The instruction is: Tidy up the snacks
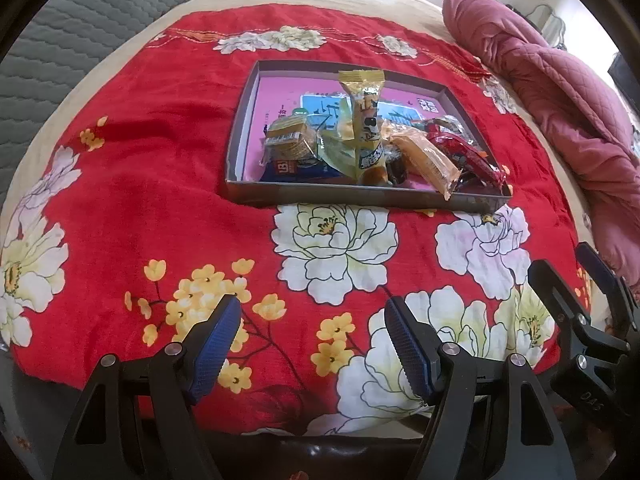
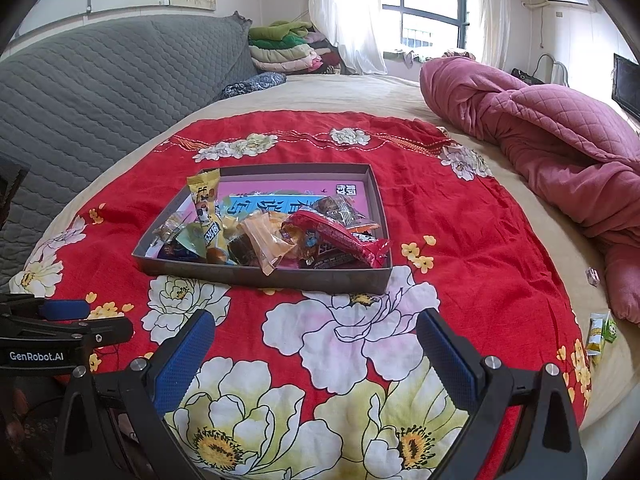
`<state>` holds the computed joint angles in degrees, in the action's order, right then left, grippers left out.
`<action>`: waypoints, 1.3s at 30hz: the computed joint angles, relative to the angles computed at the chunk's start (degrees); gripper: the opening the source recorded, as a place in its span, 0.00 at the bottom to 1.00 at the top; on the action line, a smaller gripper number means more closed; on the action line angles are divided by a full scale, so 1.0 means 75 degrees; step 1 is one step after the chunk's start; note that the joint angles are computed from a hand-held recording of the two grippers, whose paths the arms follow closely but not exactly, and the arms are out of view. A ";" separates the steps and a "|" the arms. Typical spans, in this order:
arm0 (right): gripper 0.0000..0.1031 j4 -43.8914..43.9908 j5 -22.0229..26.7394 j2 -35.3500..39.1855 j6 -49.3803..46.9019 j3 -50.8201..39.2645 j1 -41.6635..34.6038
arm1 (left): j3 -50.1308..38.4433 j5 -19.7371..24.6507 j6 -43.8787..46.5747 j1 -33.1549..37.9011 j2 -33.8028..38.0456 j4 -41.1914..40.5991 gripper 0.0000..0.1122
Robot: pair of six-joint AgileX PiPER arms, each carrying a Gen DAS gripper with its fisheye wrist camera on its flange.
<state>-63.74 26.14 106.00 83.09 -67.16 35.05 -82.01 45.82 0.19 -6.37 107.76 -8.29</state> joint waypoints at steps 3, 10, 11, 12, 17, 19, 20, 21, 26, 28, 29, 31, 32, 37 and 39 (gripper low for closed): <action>0.98 -0.0058 0.0006 -0.0009 0.0048 0.0022 0.0001 | -0.0019 0.0002 -0.0063 -0.0021 0.0009 0.0063 0.67; 0.98 -0.0035 0.0036 -0.0012 0.0048 0.0014 -0.0012 | -0.0046 0.0051 -0.0135 -0.0071 0.0053 0.0170 0.67; 0.98 -0.0049 0.0026 -0.0028 0.0074 0.0035 -0.0024 | -0.0041 0.0051 -0.0133 -0.0075 0.0055 0.0170 0.67; 0.98 -0.0059 0.0024 -0.0040 0.0093 0.0049 -0.0033 | -0.0040 0.0048 -0.0151 -0.0082 0.0056 0.0194 0.67; 0.98 0.0011 0.0058 -0.0013 0.0053 0.0005 -0.0024 | -0.0036 0.0035 -0.0183 -0.0082 0.0068 0.0240 0.67; 0.98 -0.0016 0.0044 -0.0021 0.0072 0.0022 -0.0031 | -0.0057 0.0061 -0.0214 -0.0100 0.0098 0.0277 0.67; 0.98 -0.0013 0.0037 -0.0019 0.0073 0.0023 -0.0037 | -0.0057 0.0062 -0.0237 -0.0108 0.0107 0.0311 0.67; 0.98 0.0011 0.0052 -0.0012 0.0059 0.0002 -0.0026 | -0.0070 0.0085 -0.0254 -0.0114 0.0117 0.0336 0.67; 0.98 0.0009 0.0022 -0.0024 0.0091 0.0026 -0.0044 | -0.0112 0.0130 -0.0359 -0.0084 0.0146 0.0388 0.67; 0.98 -0.0011 0.0017 -0.0008 0.0136 0.0011 -0.0043 | -0.0119 0.0163 -0.0351 -0.0050 0.0176 0.0343 0.67; 0.98 -0.0044 0.0002 -0.0013 0.0182 0.0021 -0.0049 | -0.0126 0.0167 -0.0332 -0.0019 0.0201 0.0301 0.67; 0.98 -0.0127 -0.0077 -0.0025 0.0296 0.0059 -0.0082 | -0.0175 0.0205 -0.0372 0.0021 0.0286 0.0278 0.67; 0.98 -0.0147 -0.0129 -0.0028 0.0337 0.0081 -0.0109 | -0.0191 0.0204 -0.0406 0.0029 0.0321 0.0287 0.67; 0.98 -0.0004 -0.0439 0.0080 0.0285 0.0092 -0.0372 | -0.0174 -0.0317 -0.0653 0.0094 0.0563 0.0512 0.67; 0.98 0.0060 -0.0567 0.0153 0.0279 0.0066 -0.0537 | -0.0273 -0.0556 -0.0533 0.0232 0.0672 0.0452 0.67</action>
